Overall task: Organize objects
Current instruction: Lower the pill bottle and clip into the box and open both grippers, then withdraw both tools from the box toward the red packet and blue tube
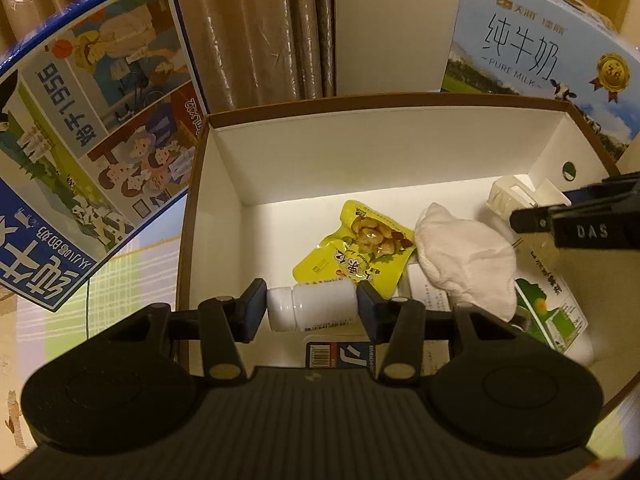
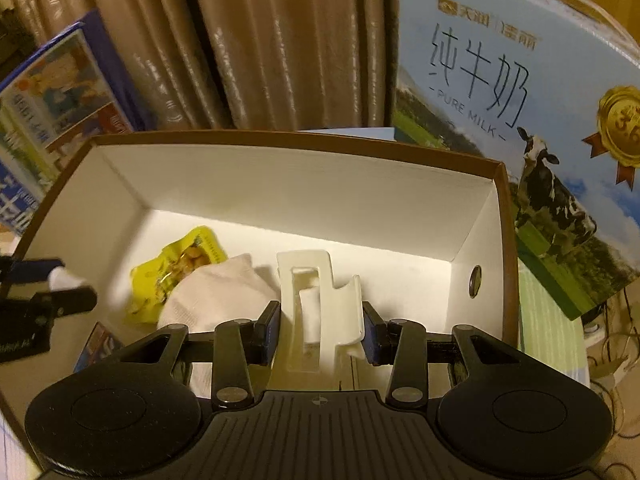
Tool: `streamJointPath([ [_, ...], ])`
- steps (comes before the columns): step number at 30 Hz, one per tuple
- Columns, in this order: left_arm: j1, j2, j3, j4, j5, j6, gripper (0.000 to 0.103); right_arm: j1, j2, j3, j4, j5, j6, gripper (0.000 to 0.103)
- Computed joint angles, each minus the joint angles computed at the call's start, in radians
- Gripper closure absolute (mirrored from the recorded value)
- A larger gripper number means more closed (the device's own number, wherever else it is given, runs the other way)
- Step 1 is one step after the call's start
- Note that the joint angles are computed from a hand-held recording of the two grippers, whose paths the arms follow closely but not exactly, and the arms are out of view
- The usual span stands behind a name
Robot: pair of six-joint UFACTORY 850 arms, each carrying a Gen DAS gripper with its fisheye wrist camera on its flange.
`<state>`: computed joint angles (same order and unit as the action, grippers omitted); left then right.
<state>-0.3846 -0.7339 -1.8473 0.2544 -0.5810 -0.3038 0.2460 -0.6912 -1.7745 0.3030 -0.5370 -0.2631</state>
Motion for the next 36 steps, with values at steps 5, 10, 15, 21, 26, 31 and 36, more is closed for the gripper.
streamJointPath([
  [5, 0.001, -0.024, -0.032, 0.017, -0.022, -0.006, 0.059, -0.018, -0.011, -0.024, 0.097, -0.013, -0.030, 0.062],
  [10, -0.001, -0.047, -0.064, 0.038, -0.035, -0.011, 0.059, -0.022, 0.023, 0.018, 0.131, -0.003, -0.103, 0.060],
  [15, -0.005, -0.062, -0.085, 0.057, -0.032, -0.039, 0.050, -0.012, 0.068, 0.086, 0.118, 0.034, -0.142, 0.060],
  [21, -0.007, -0.031, -0.049, 0.062, 0.004, -0.073, 0.027, -0.016, 0.127, 0.162, 0.176, 0.054, -0.212, 0.058],
  [26, -0.004, 0.039, 0.030, 0.003, 0.042, -0.053, 0.023, -0.023, 0.194, 0.232, 0.242, 0.065, -0.279, 0.052],
  [31, -0.007, 0.132, 0.135, -0.010, 0.077, -0.064, 0.022, -0.035, 0.277, 0.320, 0.309, 0.082, -0.329, 0.046],
  [36, -0.016, 0.241, 0.254, 0.005, 0.121, -0.110, 0.021, -0.051, 0.369, 0.415, 0.410, 0.092, -0.386, 0.044],
])
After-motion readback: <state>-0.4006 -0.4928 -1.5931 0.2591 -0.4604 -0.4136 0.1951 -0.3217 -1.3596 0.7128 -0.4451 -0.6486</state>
